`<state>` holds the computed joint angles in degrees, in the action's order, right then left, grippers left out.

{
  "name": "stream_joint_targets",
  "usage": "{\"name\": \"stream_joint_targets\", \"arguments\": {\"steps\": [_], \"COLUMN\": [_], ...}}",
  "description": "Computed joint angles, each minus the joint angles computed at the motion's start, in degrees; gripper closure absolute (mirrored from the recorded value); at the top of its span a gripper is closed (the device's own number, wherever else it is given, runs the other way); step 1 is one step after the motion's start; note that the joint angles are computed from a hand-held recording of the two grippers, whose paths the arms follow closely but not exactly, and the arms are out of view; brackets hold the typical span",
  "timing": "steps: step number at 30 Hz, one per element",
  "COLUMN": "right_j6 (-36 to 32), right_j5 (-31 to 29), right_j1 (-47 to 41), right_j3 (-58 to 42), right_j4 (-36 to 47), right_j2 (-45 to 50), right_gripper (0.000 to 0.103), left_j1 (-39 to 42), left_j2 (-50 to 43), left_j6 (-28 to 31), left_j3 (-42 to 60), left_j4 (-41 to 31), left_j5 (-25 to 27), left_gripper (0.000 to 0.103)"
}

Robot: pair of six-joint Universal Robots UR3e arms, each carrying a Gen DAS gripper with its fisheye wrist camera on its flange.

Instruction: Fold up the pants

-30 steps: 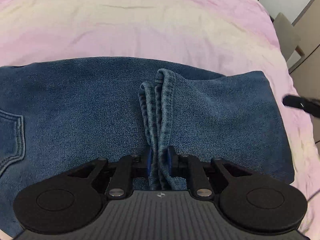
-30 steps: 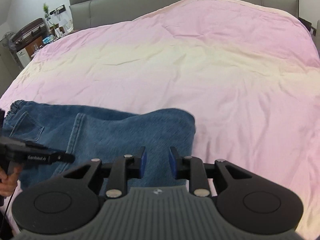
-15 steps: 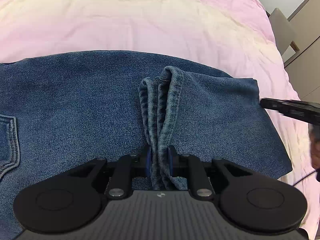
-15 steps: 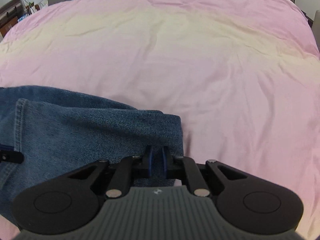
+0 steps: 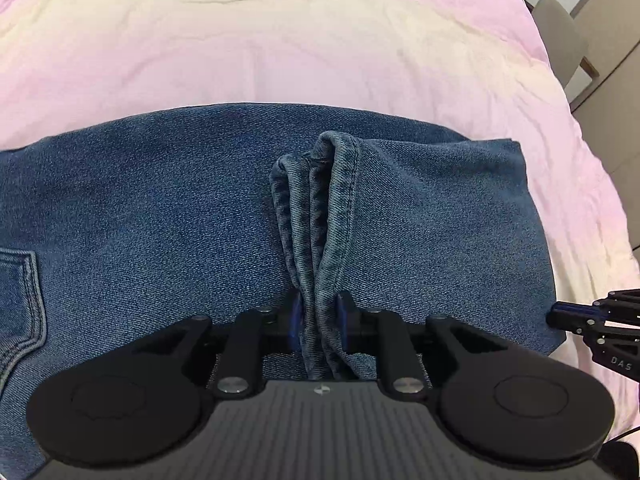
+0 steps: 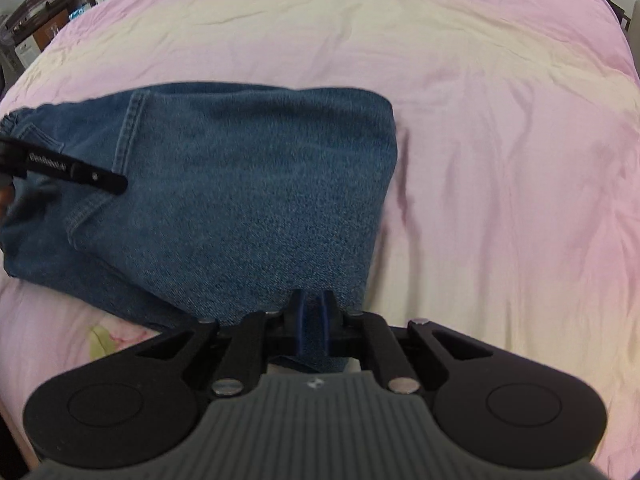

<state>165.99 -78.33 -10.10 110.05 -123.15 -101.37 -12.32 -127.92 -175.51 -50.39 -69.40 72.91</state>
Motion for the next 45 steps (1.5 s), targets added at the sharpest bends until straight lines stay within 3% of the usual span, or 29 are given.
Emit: {"name": "stream_joint_targets", "arguments": {"steps": [4,8,13,20,24,26,33,40,45], "right_j6": [-0.4,-0.2,1.7,3.3,4.4,4.2,4.5,4.5,2.8], "right_j5": [-1.5,-2.4,-7.8,-13.8,-13.7,-11.9,-5.5,-9.7,-10.6], "right_j1": [1.7,2.5,7.2,11.8,13.8,14.3,17.7,22.3,24.4], "right_j3": [2.5,0.8,-3.3,-9.5,-11.7,-12.9,-15.9,-18.5,-29.8], "right_j4": [-5.2,-3.5,-1.6,2.3,3.3,4.1,2.8,2.6,9.5], "right_j2": [2.3,2.4,4.5,5.2,3.4,2.7,7.6,15.9,21.2], "right_gripper": [0.103,0.103,0.103,0.101,0.099,0.093,0.093,0.093,0.092], "left_j1": [-1.6,-2.0,-1.6,1.5,4.7,7.5,19.1,31.9,41.6], "left_j2": [-1.5,-1.7,1.0,12.7,19.7,22.5,30.2,34.0,36.7], "left_j6": [-0.2,-1.1,-3.0,1.7,6.2,8.0,13.5,15.6,12.0], "left_j3": [0.8,2.5,2.4,-7.6,-12.0,-13.0,-18.0,-24.2,-30.5], "left_j4": [0.9,-0.3,-2.9,-2.0,-2.8,-4.5,-6.7,-5.9,-4.3], "left_j5": [3.1,3.8,4.0,3.4,4.5,5.1,6.2,2.6,-3.2], "left_gripper": [0.078,0.073,0.065,0.063,0.058,0.054,0.052,0.041,0.029]}}
